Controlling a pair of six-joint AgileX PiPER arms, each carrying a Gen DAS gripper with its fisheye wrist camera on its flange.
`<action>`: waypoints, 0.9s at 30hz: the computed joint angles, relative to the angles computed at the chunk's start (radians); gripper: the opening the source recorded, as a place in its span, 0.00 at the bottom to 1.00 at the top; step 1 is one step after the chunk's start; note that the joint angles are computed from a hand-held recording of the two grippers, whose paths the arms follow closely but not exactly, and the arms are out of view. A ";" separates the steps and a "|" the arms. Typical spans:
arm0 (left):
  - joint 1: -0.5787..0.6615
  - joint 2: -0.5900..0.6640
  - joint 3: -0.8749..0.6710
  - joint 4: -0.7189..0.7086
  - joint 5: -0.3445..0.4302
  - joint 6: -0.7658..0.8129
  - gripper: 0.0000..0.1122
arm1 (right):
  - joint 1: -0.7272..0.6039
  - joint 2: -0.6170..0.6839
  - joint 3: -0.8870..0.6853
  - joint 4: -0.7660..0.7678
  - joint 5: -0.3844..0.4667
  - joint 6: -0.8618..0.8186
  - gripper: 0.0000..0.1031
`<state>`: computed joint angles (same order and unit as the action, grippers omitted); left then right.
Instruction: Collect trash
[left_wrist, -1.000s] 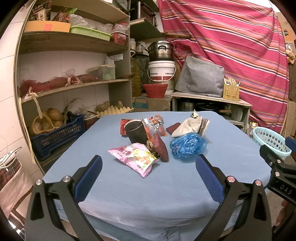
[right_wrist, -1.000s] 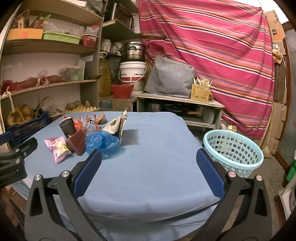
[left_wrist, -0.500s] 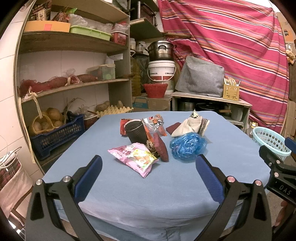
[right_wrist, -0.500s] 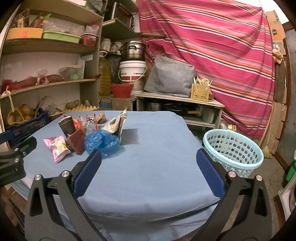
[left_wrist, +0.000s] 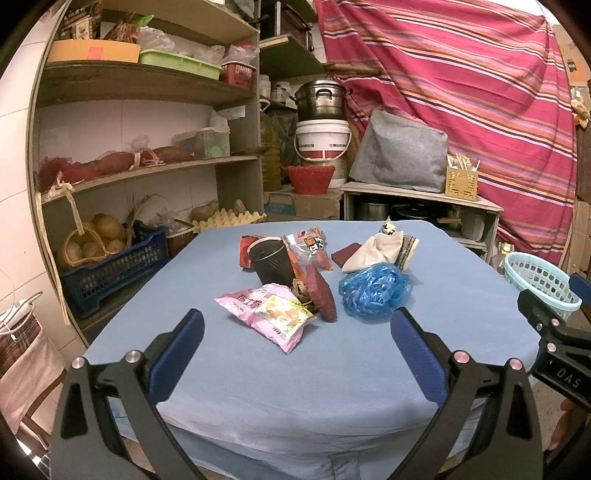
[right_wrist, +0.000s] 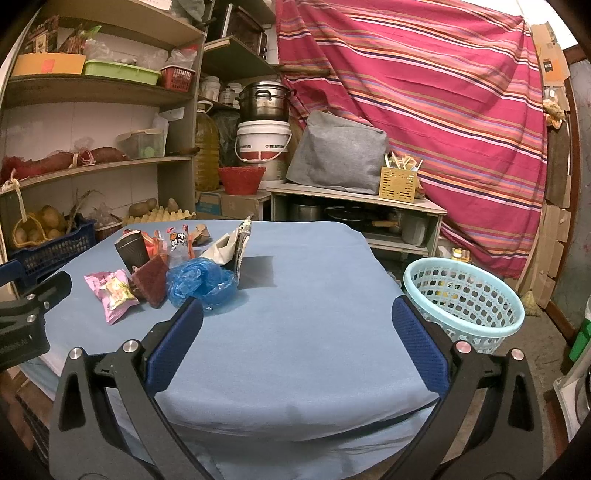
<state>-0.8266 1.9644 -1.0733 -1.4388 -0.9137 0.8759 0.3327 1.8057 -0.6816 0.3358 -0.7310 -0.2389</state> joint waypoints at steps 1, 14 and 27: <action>0.002 0.002 -0.001 0.002 0.001 -0.002 0.88 | 0.000 0.004 -0.002 0.001 0.000 -0.001 0.96; 0.002 0.014 -0.012 -0.002 0.005 0.004 0.88 | -0.046 0.015 0.000 -0.062 -0.004 0.039 0.96; 0.001 0.017 -0.024 -0.018 0.015 0.014 0.88 | -0.040 0.008 -0.014 -0.024 0.021 0.013 0.96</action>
<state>-0.8253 1.9813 -1.0975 -1.4571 -0.8984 0.8904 0.2929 1.8137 -0.6955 0.3121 -0.7104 -0.2264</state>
